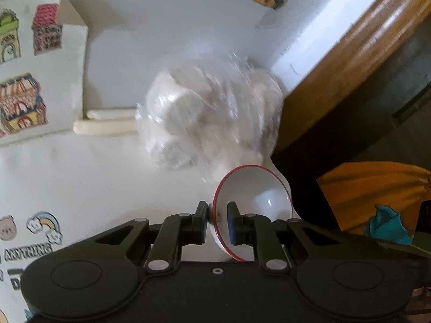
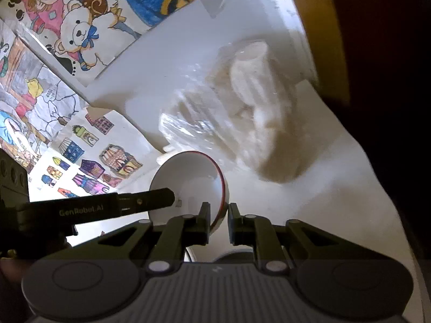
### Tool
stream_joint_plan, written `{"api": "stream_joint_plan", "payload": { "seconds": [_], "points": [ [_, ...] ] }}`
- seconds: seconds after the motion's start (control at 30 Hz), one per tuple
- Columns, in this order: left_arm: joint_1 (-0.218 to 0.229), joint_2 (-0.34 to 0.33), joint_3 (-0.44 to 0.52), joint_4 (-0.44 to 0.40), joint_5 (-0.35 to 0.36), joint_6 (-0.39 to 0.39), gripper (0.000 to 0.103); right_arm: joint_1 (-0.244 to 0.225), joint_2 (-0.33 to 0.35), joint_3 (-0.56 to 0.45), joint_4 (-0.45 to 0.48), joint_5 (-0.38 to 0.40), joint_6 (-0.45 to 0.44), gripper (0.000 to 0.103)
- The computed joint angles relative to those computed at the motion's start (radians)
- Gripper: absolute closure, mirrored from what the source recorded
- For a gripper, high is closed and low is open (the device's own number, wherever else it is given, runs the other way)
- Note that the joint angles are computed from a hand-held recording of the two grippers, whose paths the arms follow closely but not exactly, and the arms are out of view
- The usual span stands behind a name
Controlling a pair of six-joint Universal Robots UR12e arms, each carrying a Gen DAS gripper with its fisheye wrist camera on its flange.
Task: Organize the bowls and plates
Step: 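Lift the second white bowl with both grippers toward the steel bowl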
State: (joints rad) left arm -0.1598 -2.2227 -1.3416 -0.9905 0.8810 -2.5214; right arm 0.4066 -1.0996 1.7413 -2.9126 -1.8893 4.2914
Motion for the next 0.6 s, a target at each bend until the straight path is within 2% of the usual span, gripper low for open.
{"api": "stream_joint_plan", "payload": {
  "seconds": [0.33,0.6],
  "points": [
    [-0.007,0.030,-0.038,-0.085,0.019,0.078,0.087,0.014,-0.041,0.059,0.022,0.013,0.042,0.088],
    [-0.009,0.045,-0.068,-0.136,0.065,0.112,0.087,0.023,-0.059,0.086,0.040,0.042,0.071,0.088]
  ]
}}
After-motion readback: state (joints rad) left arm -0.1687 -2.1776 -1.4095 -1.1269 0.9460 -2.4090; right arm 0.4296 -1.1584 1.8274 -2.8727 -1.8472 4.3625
